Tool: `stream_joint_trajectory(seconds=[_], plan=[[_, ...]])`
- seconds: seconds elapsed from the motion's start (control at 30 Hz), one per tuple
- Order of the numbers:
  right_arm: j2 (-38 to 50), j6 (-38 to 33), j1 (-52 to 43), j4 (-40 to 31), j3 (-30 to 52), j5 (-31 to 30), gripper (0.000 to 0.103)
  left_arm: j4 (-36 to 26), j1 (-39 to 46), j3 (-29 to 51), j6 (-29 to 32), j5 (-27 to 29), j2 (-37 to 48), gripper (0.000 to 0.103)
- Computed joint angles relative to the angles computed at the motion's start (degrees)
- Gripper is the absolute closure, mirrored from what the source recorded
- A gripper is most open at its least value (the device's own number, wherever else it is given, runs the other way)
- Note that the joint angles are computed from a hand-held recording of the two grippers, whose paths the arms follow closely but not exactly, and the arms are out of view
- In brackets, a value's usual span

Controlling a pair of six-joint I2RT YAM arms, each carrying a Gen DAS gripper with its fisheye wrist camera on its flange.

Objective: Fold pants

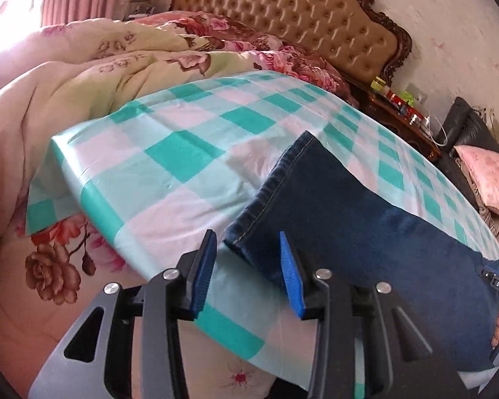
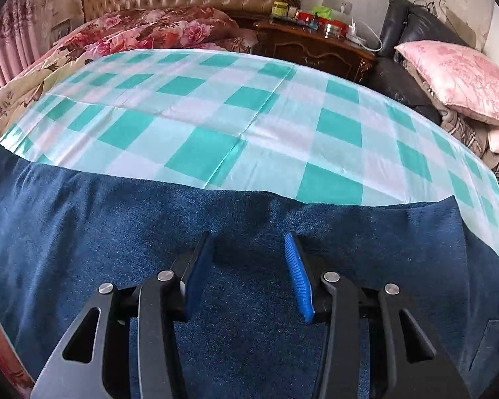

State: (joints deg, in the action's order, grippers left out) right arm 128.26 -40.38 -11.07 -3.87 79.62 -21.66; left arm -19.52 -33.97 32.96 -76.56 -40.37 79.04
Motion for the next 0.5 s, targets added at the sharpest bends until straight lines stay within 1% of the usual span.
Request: stream_joint_trajectory(seconds=[0.17, 0.23, 0.33, 0.43, 0.5], plan=[[0.04, 0.69, -0.39, 2.3, -1.09, -0.38, 0.053, 0.72, 1.44, 1.34, 4.47, 0.88, 2.28, 0.065], [-0.13, 0.82, -0.32, 3.0, -1.56, -0.13, 0.052, 0.41, 1.61, 1.56, 5.13, 1.09, 2.67, 0.07], [-0.63, 1.1, 0.05, 4.29, -2.6, 0.88, 0.051, 0.55, 2.41, 1.07, 6.34, 2.11, 1.52, 0.076], [-0.65, 1.61, 0.26, 3.91, -2.35, 1.43, 0.051, 1.91, 3.41, 0.13, 8.06, 3.73, -0.16, 0.08], [-0.85, 1.85, 0.38, 3.54, -2.37, 1.8, 0.051, 2.24, 3.79, -0.17, 8.86, 4.41, -0.85, 0.08]])
